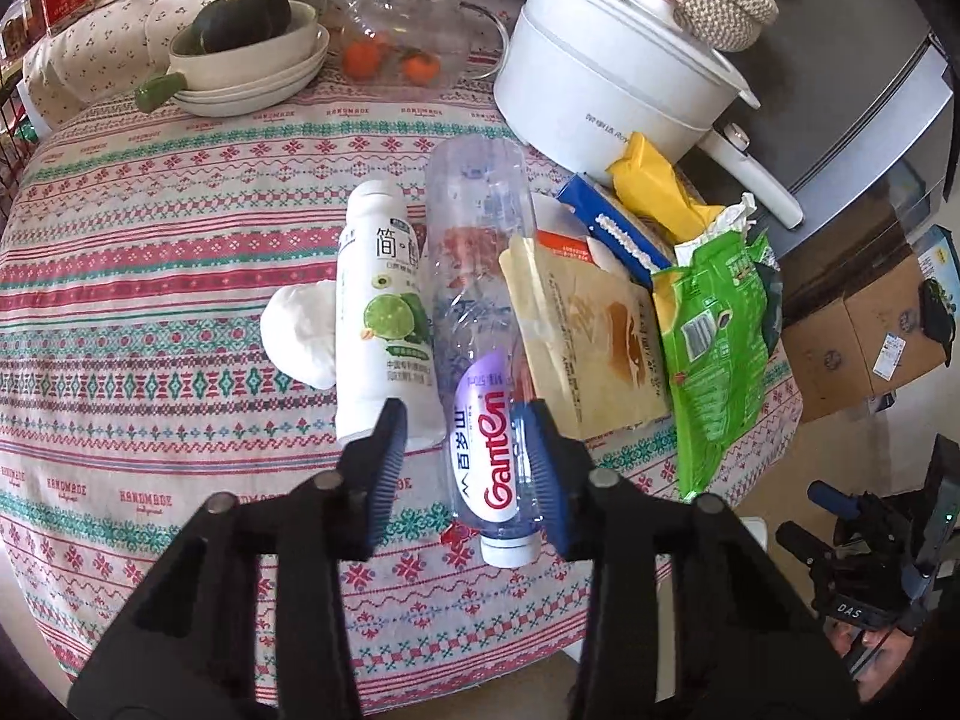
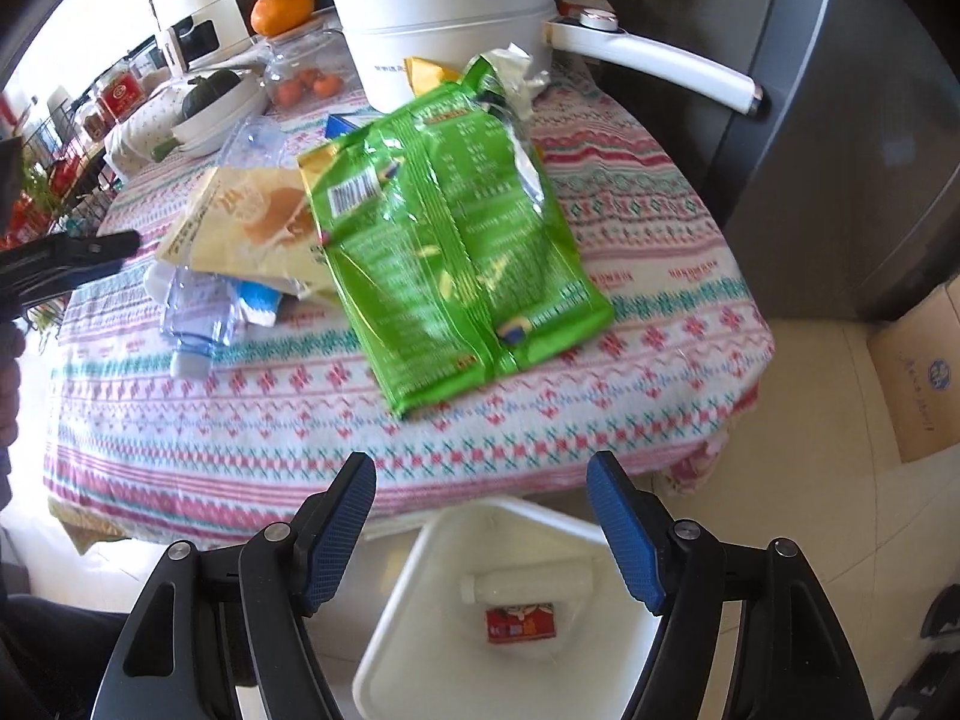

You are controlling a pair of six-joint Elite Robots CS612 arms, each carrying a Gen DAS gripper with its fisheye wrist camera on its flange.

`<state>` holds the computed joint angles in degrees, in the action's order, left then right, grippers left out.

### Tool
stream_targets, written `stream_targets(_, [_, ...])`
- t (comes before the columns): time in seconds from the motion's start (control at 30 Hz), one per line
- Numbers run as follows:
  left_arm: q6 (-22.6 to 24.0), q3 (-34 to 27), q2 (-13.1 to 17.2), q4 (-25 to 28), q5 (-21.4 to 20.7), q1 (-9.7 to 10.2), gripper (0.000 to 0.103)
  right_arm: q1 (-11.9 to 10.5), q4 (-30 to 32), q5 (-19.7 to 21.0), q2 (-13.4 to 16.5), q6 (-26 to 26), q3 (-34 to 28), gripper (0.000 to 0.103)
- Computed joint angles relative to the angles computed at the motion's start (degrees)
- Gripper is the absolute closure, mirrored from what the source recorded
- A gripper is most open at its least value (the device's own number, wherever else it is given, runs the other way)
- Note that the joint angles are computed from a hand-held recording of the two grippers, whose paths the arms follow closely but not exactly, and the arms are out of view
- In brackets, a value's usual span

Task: Collect trash
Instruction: 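Reach the left tool to the clear Ganten water bottle and grasp it, then lift the Ganten bottle with the left tool while the right tool grasps the green snack bag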

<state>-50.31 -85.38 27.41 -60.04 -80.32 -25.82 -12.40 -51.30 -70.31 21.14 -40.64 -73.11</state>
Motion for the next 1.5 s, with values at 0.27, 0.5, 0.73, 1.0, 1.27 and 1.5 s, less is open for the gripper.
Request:
stream_targets(0.27, [1.50,1.38,-0.13,-0.78,-3.33,-0.22,0.071,0.11,-1.15,0.77,-0.24,0.69,0.72,0.029])
stream_targets(0.5, [1.61,4.84,-1.09,0.53,-1.84,-0.73,0.056,-0.24,0.25,1.55,-0.77,2.47,1.93,0.029])
stream_targets(0.73, [-0.21,7.05,-1.03,-0.67,-1.32,-0.54,0.039,-0.23,-0.32,-0.01,-0.29,2.30,1.33,0.029])
stream_targets(1.0, [-1.21,4.68,0.05,-1.92,-1.10,-0.53,0.041,-0.04,-2.22,-1.82,0.25,2.65,0.89,0.029])
stream_targets(1.27, [1.18,-2.42,1.46,0.85,2.03,-2.03,0.042,0.44,-4.01,-1.92,0.56,4.15,0.75,0.029])
stream_targets(1.5, [2.42,-8.41,3.05,3.60,2.41,-2.76,0.042,1.94,-3.26,-0.64,0.56,3.98,0.69,0.029])
